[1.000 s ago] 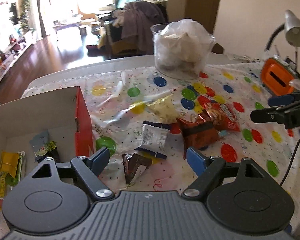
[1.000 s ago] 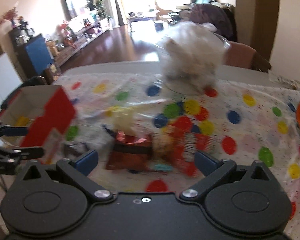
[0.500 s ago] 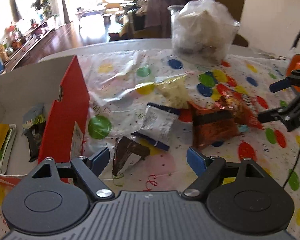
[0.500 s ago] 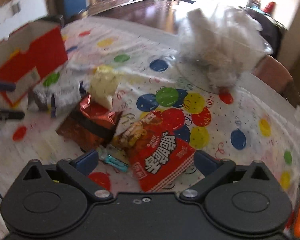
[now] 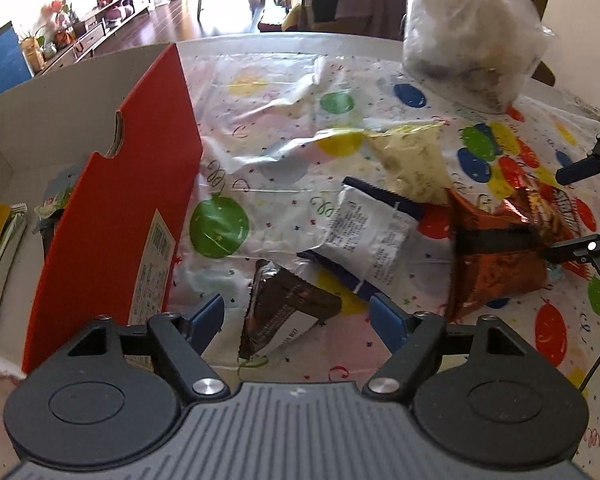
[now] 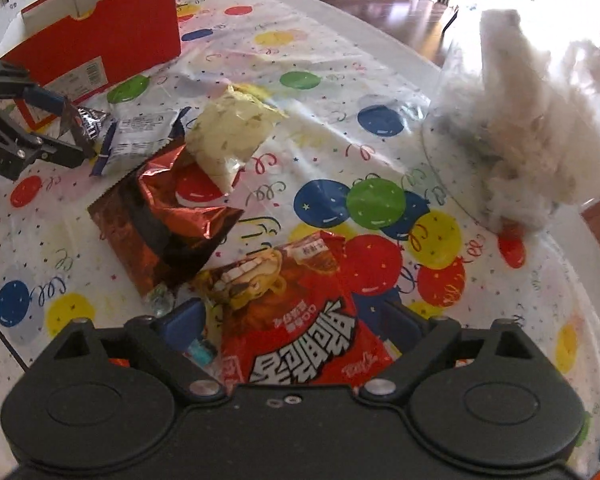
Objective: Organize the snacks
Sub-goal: 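Grasp the dark chocolate packet with the left tool while the right tool grasps the red snack bag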
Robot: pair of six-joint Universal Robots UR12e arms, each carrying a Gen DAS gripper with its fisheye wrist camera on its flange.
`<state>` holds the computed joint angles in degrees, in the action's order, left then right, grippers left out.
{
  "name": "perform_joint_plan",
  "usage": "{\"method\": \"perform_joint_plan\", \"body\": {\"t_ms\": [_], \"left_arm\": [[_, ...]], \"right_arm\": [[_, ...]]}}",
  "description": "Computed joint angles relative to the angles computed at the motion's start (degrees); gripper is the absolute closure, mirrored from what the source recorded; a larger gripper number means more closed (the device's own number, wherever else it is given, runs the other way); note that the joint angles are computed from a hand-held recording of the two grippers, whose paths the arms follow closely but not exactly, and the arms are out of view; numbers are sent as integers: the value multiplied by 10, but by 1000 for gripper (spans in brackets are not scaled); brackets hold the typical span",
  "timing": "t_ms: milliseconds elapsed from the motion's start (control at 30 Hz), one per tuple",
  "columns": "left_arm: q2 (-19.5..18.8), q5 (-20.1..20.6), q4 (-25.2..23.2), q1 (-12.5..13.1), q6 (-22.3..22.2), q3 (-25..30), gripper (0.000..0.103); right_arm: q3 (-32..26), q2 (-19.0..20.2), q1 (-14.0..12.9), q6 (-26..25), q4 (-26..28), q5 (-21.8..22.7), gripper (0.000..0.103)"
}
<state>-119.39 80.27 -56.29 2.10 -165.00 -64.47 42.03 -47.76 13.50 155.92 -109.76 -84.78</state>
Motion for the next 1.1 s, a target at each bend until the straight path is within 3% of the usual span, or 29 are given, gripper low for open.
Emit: {"method": "perform_joint_plan", "body": {"t_ms": [67, 367, 467, 600, 767, 1100], "left_arm": [[-5, 6, -10, -1, 1, 7, 33], [-13, 11, -20, -2, 3, 15, 38], [-13, 8, -17, -1, -2, 14, 48], [-13, 4, -15, 0, -5, 14, 51], [-13, -5, -17, 2, -8, 15, 58], [-6, -27, -12, 11, -22, 11, 60]], "right_arm": [[-5, 5, -2, 4, 2, 6, 12], [9, 6, -2, 22, -16, 10, 17], [25, -1, -3, 40, -38, 11, 23], [42, -11, -5, 79, -58, 19, 36], [70, -26, -4, 122, -94, 10, 38], [128, -67, 0, 196, -160, -22, 39]]}}
